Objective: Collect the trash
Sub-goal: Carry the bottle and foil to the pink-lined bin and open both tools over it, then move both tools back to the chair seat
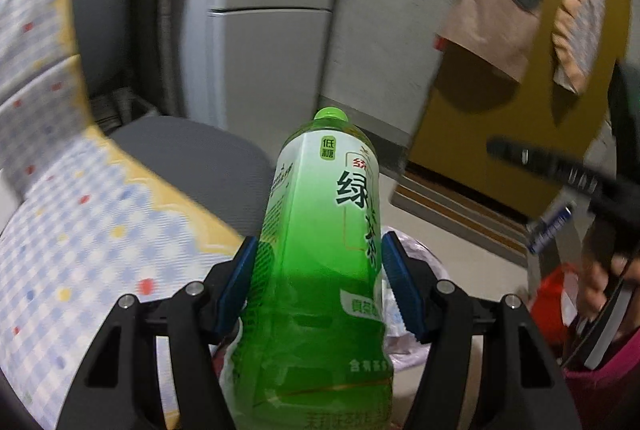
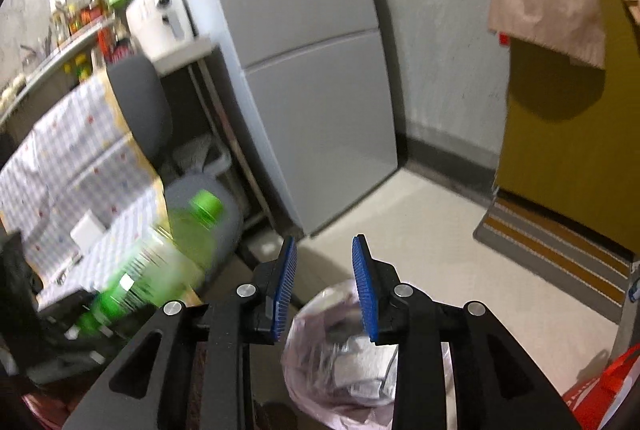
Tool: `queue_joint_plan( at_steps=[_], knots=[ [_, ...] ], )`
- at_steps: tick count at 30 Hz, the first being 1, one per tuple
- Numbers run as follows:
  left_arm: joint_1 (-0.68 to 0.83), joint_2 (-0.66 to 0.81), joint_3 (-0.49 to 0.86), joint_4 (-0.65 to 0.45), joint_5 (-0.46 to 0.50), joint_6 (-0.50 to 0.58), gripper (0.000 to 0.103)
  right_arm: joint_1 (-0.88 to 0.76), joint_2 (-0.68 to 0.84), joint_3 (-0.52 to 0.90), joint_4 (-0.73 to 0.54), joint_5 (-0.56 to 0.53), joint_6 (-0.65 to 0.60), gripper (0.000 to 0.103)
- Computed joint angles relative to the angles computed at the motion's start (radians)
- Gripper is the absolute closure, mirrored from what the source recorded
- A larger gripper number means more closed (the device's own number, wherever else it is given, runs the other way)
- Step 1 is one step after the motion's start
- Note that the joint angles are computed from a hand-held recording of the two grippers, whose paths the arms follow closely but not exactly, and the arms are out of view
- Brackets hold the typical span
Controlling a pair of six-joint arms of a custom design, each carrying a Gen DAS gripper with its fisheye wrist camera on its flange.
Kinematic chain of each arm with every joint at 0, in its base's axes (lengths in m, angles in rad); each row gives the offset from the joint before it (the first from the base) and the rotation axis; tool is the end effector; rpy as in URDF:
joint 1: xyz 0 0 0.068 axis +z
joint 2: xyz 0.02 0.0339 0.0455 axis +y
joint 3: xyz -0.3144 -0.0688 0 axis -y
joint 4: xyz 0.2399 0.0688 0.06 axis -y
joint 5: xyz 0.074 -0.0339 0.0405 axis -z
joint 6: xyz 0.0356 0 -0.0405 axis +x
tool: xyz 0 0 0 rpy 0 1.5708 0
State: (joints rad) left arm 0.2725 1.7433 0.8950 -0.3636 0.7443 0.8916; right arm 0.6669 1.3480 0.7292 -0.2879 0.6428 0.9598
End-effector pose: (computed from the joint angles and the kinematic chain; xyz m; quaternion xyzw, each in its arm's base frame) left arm 0.3078 0.0610 0.1891 0.3410 0.8533 -0.2075 0.3356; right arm 0.2049 0.1341 0.2491 0.2328 0.8723 0.0195 0.4295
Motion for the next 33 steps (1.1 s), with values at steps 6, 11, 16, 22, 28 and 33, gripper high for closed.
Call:
queue_joint_plan(
  at_steps=[6,11,16,22,28,33],
  knots=[
    [-0.143,-0.03,-0.041,0.019,-0.024,-0.018,0.041,-0.007,-0.119,-0.051,-0.036,0.065,0.023,0.072],
    [-0.285,-0.03,-0.054,0.055,-0.069,-0.076,0.037,-0.038,-0.178,-0.086,-0.069,0.075,0.049,0.072],
    [-0.284,-0.033,-0.043,0.058,-0.054,-0.096,0.02,-0.063,-0.187,-0.108,-0.065,0.059,0.058,0.068],
    [-0.15,-0.046,-0.025,0.103,-0.048,-0.117,0.02,-0.065,-0.105,-0.095,0.018,0.0,0.015,0.067],
    [0.037,-0.004,0.026,0.129,-0.064,-0.119,0.02,-0.027,0.045,-0.007,0.128,-0.064,-0.052,0.067],
    [0.188,0.04,0.103,0.135,-0.07,-0.139,0.02,0.013,0.211,0.141,0.191,-0.143,-0.145,0.067]
  ],
)
